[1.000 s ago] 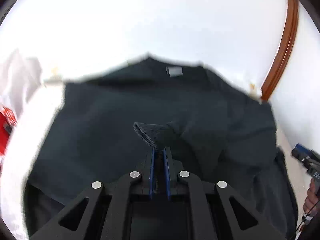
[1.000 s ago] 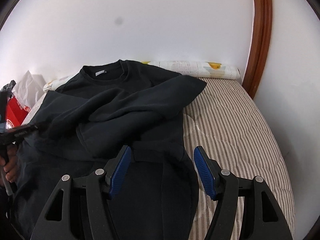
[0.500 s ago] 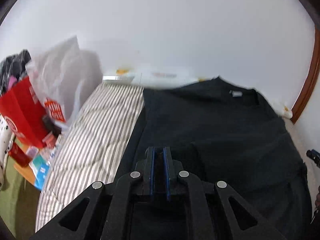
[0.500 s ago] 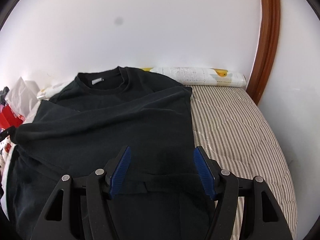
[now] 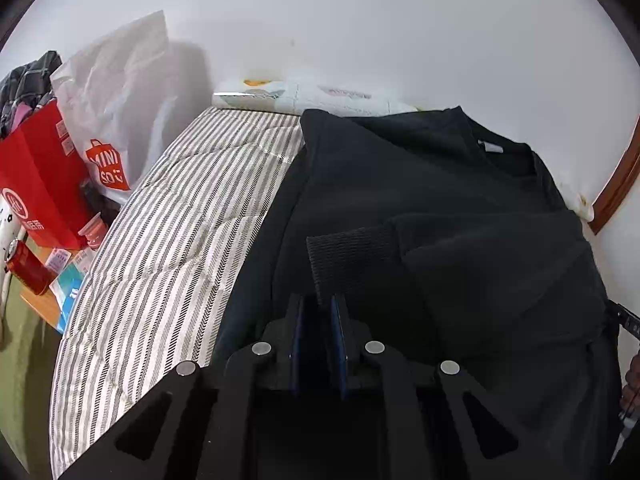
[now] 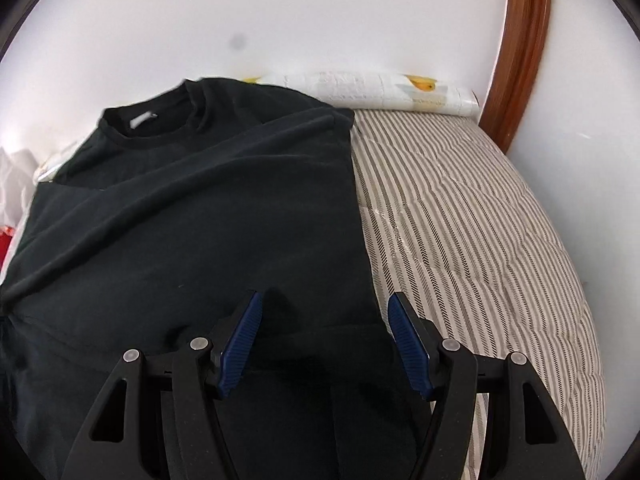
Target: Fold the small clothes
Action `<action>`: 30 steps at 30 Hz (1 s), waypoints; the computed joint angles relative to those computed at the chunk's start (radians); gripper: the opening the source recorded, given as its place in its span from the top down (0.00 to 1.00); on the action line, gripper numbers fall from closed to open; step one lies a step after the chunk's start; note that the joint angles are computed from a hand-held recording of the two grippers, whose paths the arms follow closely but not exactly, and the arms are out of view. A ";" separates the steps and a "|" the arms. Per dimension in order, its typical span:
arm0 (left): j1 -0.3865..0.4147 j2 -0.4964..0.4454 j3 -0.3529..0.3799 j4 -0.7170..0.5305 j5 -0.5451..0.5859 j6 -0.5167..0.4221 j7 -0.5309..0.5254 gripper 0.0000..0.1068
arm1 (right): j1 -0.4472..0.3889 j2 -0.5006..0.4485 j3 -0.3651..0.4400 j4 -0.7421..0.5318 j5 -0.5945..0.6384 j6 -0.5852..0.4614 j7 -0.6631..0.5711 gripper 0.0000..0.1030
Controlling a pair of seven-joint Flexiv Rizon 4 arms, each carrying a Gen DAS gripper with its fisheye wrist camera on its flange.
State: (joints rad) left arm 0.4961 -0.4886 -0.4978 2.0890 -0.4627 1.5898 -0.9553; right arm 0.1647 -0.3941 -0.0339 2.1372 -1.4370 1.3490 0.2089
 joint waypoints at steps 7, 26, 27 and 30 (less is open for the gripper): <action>0.104 0.045 -0.110 0.076 0.033 0.048 0.013 0.88 | -0.015 0.089 0.049 0.048 -0.099 -0.057 0.069 0.32; 0.703 0.114 -0.614 0.403 0.305 0.144 -0.168 0.85 | 0.017 0.304 0.149 0.242 -0.200 -0.294 0.238 0.14; 0.715 0.121 -0.610 0.413 0.317 0.149 -0.180 0.85 | 0.013 0.301 0.148 0.252 -0.222 -0.283 0.245 0.14; 0.740 0.133 -0.587 0.440 0.357 0.175 -0.215 0.79 | 0.004 0.284 0.151 0.268 -0.208 -0.232 0.237 0.14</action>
